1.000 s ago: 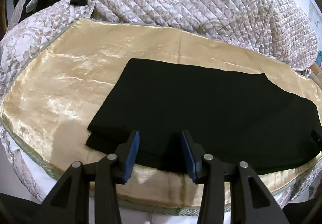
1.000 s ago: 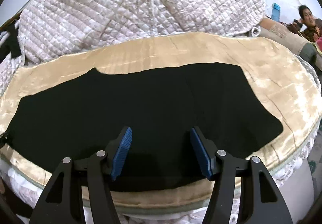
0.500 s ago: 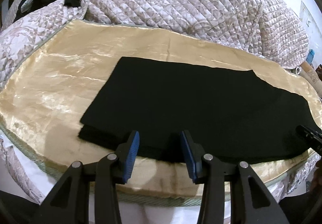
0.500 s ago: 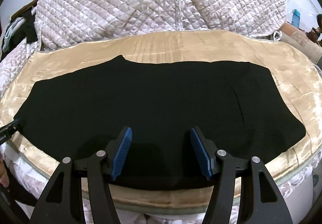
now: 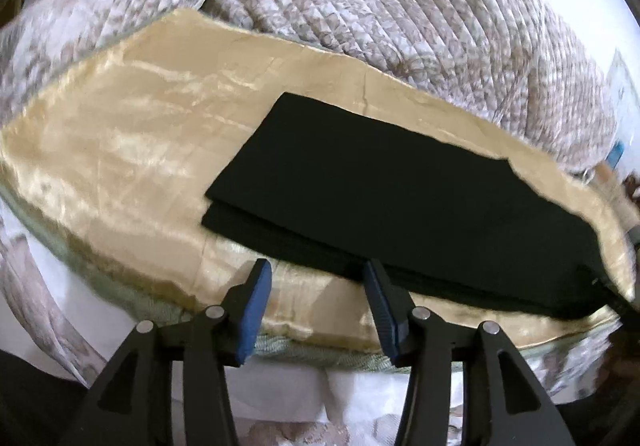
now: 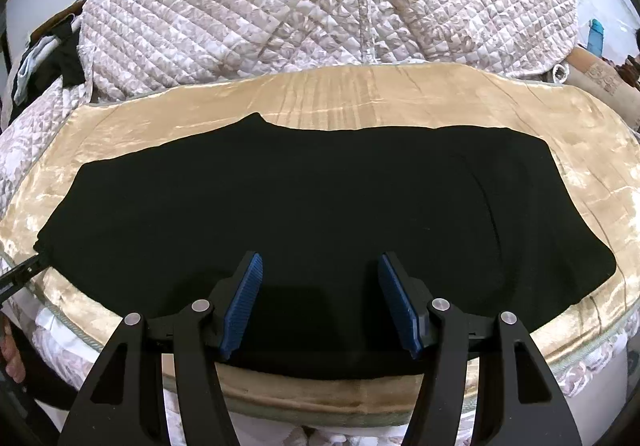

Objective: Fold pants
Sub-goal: 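Grasp the edge of the black pants with the left gripper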

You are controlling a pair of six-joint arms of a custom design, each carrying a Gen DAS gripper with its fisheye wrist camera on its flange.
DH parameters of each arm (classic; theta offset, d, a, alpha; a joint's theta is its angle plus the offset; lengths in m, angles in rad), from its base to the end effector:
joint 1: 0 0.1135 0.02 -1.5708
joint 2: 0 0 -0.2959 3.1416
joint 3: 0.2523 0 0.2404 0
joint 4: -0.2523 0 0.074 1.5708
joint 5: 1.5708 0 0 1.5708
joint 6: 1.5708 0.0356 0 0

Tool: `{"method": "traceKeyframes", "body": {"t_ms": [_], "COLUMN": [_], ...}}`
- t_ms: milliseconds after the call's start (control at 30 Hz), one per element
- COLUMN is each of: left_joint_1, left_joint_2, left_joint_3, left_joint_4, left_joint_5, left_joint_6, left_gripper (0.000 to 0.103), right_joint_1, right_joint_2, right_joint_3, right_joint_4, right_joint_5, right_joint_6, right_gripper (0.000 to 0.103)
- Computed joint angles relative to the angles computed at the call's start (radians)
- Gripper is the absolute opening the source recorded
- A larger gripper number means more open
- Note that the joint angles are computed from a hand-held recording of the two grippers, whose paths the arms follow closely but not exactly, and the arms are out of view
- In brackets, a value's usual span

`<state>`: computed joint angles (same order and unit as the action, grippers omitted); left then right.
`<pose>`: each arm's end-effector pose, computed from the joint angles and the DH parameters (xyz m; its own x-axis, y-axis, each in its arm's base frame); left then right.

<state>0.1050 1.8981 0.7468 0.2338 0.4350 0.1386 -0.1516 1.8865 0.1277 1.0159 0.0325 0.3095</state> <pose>0.3291 0.0196 0.1211 -0.7601 0.0459 -0.6482 0.2673 0.9313 -0.2475 0.2055 -0.0326 0.0807 -0.5837 0.3971 -0.7082 0.3700 0.9065 0.2034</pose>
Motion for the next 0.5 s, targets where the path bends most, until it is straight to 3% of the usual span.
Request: {"method": "traceKeyframes", "body": {"t_ms": [133,300,500], "left_joint_1": [0.025,0.016,-0.006], "left_joint_2": [0.026,0.063,0.091], "left_joint_3": [0.027,0.066,0.110], "left_joint_4": [-0.019,-0.004,0.025], "left_joint_5": [0.065,0.078,0.054], "left_joint_6": [-0.044,-0.096,-0.166], "left_gripper": [0.058,0.065,0.063], "right_joint_1": [0.018,0.014,0.007], "right_joint_2": [-0.001,-0.003,-0.011], "right_joint_3": [0.003,0.002,-0.005], "right_joint_4": [-0.003,0.000,0.011], "right_joint_5": [0.009,-0.004,-0.020], "right_joint_6": [0.008,0.009,0.012], "right_gripper": [0.061,0.061,0.061]}}
